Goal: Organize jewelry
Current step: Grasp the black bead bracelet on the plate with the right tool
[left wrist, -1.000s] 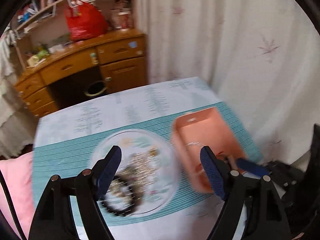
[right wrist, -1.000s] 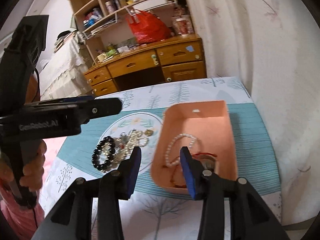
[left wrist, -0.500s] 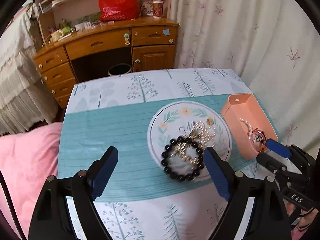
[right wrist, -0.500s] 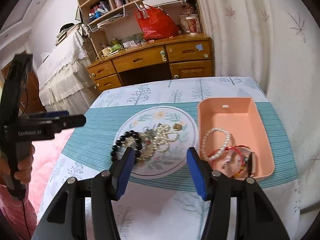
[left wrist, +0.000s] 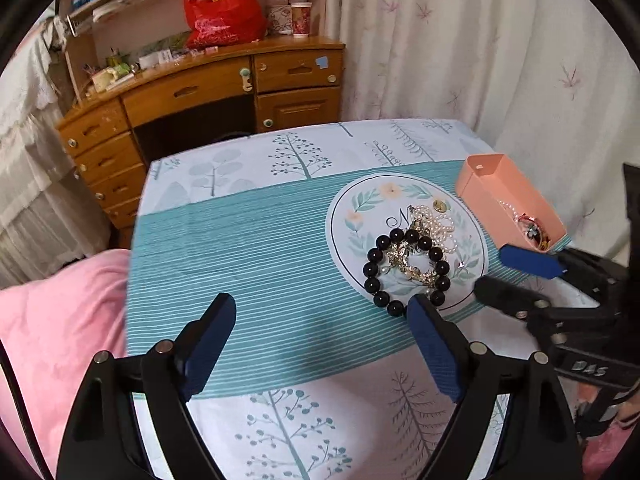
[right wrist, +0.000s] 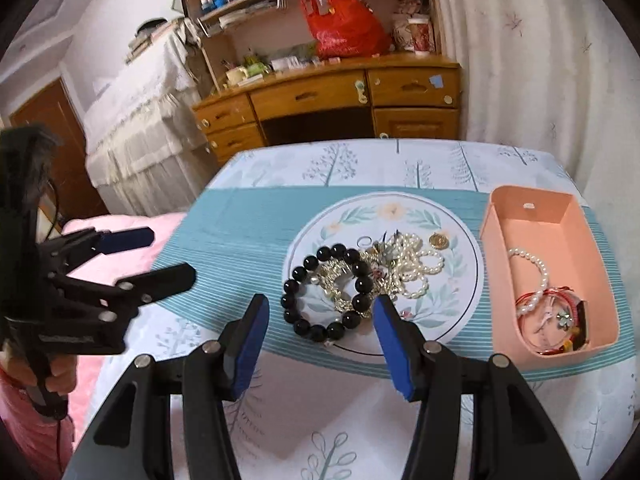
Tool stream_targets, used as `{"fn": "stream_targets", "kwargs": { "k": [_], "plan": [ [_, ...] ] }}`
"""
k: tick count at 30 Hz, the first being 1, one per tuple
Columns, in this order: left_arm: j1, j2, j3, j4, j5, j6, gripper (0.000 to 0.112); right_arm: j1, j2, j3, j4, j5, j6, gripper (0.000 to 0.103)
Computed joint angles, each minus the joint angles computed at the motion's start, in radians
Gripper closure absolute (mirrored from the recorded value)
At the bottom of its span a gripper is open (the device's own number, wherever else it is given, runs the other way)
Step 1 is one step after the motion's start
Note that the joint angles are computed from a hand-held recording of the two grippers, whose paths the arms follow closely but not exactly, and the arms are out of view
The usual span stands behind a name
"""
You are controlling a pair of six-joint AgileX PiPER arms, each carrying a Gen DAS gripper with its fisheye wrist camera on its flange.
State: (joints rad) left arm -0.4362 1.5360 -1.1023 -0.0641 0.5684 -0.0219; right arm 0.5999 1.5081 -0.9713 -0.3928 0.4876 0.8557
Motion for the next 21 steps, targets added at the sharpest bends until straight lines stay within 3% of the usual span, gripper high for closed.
{"fn": "stream_targets", "kwargs": {
  "k": [2,5,8,10,12,16,21],
  "plan": [
    [0.034,0.03,-0.015,-0.075,0.011,0.076,0.026,0.008,0.042,-0.016,-0.048,0.006,0.065,0.049],
    [0.058,0.044,0.0,-0.131,-0.034,0.137,0.026,-0.023,0.094,-0.03,-0.003,-0.003,0.043,0.049],
    [0.076,0.062,0.013,-0.253,-0.058,0.248,0.026,-0.053,0.124,-0.032,0.062,-0.029,-0.027,0.062],
    [0.08,0.075,0.014,-0.298,-0.068,0.288,0.026,-0.078,0.143,-0.033,0.158,-0.048,-0.125,0.078],
    [0.067,0.092,0.006,-0.289,-0.079,0.276,0.026,-0.092,0.157,-0.033,0.244,-0.065,-0.221,0.088],
    [0.033,0.113,-0.021,-0.214,-0.093,0.201,0.026,-0.089,0.172,-0.052,0.232,-0.053,-0.242,0.094],
    [0.012,0.145,-0.061,-0.18,-0.097,0.148,0.026,-0.128,0.181,-0.056,0.345,-0.075,-0.361,0.095]
  ]
}}
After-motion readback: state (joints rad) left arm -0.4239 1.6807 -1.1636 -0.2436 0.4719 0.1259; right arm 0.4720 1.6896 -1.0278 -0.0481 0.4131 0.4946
